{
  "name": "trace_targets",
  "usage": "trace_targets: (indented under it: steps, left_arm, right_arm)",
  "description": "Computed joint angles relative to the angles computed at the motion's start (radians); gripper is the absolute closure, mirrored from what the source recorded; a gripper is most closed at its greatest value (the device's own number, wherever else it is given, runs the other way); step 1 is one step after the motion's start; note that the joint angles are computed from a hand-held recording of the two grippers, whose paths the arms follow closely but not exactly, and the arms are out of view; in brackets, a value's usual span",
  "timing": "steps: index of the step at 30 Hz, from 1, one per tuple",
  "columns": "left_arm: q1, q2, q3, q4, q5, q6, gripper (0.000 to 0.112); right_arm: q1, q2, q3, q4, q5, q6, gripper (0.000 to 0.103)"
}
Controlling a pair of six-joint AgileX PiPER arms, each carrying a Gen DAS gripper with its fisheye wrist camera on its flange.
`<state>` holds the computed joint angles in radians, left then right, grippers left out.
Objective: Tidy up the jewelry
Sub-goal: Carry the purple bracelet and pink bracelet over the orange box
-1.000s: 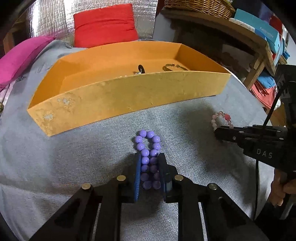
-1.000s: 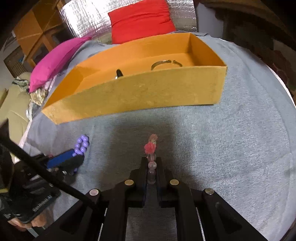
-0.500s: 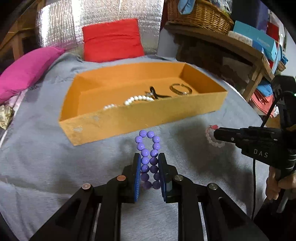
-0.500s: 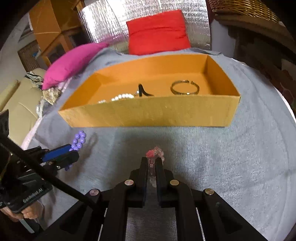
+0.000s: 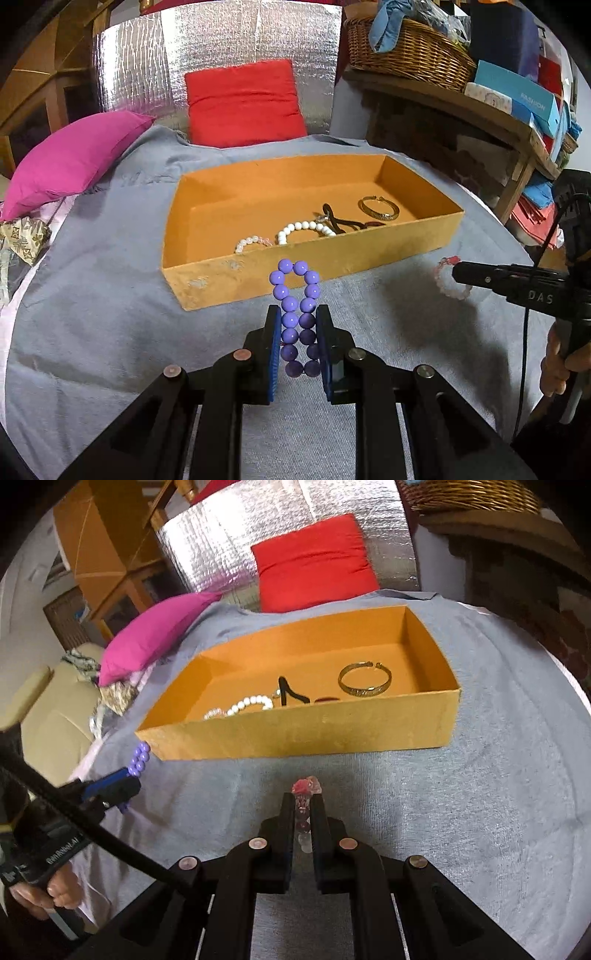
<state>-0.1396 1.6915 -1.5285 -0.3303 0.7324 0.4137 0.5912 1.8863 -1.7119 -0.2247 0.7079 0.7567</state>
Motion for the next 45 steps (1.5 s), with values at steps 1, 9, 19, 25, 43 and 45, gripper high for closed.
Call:
trace_targets:
  steps: [1,9,19,25,43,45]
  left_arm:
    - [-0.002,-0.001,-0.001,0.01,-0.004,-0.01,0.093]
    - [0.001,0.002,-0.049,0.073,-0.026,-0.093,0.093]
    - [0.006,0.028,-0.106,0.135,-0.035,-0.172,0.093]
    - [0.014,0.063,-0.168,0.155,-0.033,-0.21,0.093]
    - [-0.013,0.202,-0.38,0.271,-0.007,-0.341,0.093]
    - [-0.014,0.219,-0.405,0.279,0.002,-0.351,0.093]
  right_arm:
    - [-0.001,-0.008,0.008,-0.001,-0.011,0.007,0.094]
    - [-0.003,-0.034,0.02,0.033,-0.071,0.015,0.094]
    - [0.004,-0.024,-0.024,-0.01,-0.105,0.09,0.094]
    - [0.0,-0.002,-0.078,-0.029,-0.109,0.122,0.094]
    - [-0.064,0.087,-0.246,-0.085,-0.102,0.2,0.094]
    - [-0.083,0.094,-0.253,-0.069,-0.106,0.194,0.094]
